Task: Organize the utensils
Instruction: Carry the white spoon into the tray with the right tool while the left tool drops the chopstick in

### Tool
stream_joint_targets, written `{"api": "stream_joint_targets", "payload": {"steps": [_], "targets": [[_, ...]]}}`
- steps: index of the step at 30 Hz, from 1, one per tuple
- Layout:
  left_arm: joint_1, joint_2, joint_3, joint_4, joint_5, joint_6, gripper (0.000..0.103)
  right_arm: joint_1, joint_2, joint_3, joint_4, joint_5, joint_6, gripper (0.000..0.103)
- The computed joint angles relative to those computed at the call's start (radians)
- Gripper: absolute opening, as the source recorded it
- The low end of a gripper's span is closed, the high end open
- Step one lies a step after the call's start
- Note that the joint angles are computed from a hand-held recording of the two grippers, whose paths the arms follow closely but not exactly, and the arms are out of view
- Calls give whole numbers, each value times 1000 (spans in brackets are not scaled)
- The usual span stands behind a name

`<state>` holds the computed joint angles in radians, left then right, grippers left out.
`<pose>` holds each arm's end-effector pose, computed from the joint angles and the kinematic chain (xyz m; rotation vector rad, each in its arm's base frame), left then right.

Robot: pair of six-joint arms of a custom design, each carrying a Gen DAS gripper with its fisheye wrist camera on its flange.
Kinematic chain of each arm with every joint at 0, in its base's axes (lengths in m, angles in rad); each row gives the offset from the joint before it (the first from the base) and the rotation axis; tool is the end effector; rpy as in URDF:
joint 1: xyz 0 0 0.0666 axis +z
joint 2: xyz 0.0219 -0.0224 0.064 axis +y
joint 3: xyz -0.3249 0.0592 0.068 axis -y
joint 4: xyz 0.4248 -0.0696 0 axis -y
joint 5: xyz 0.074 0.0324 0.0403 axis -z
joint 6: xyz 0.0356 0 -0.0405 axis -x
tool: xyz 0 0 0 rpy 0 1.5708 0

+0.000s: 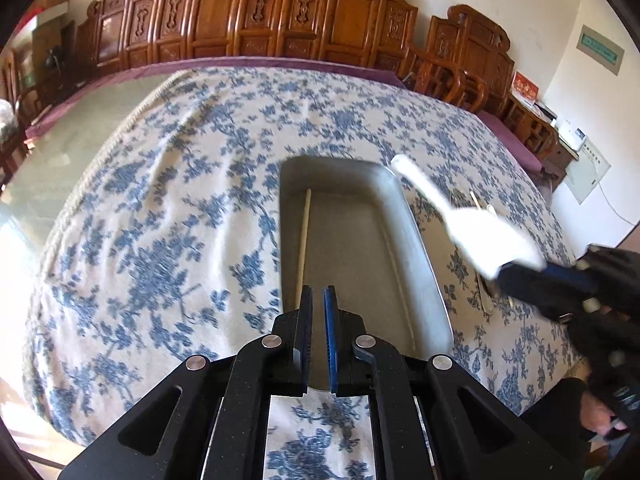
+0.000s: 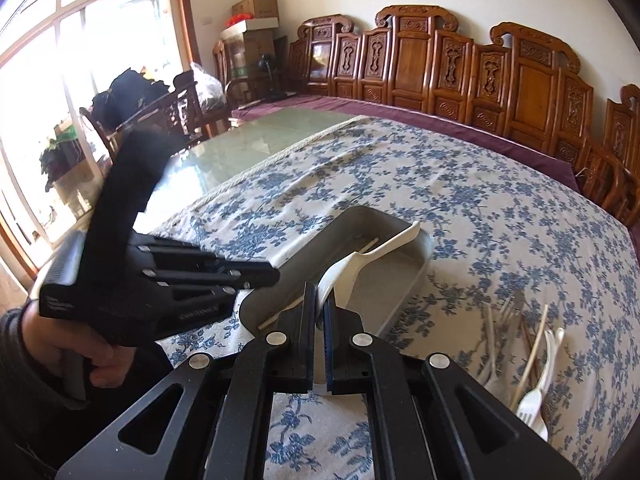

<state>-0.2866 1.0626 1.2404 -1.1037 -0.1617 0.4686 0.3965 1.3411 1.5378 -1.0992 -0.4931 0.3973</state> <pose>0.3917 -0.1099 0.4353 -0.2925 2.4661 -0.1188 0.4511 0.2067 0.4627 -1.1259 2.1413 0.6062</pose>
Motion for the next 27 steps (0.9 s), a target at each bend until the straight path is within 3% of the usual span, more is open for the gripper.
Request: {"api": "stream_joint_targets", "payload": {"steps": [17,27], "targets": [[37,-28,-15,7,-11,-12,4,42,125,32,-11,61,-2,5],[20,-17,-7,7,-15,-18,4,27,99,4,10,62,-32,9]]}}
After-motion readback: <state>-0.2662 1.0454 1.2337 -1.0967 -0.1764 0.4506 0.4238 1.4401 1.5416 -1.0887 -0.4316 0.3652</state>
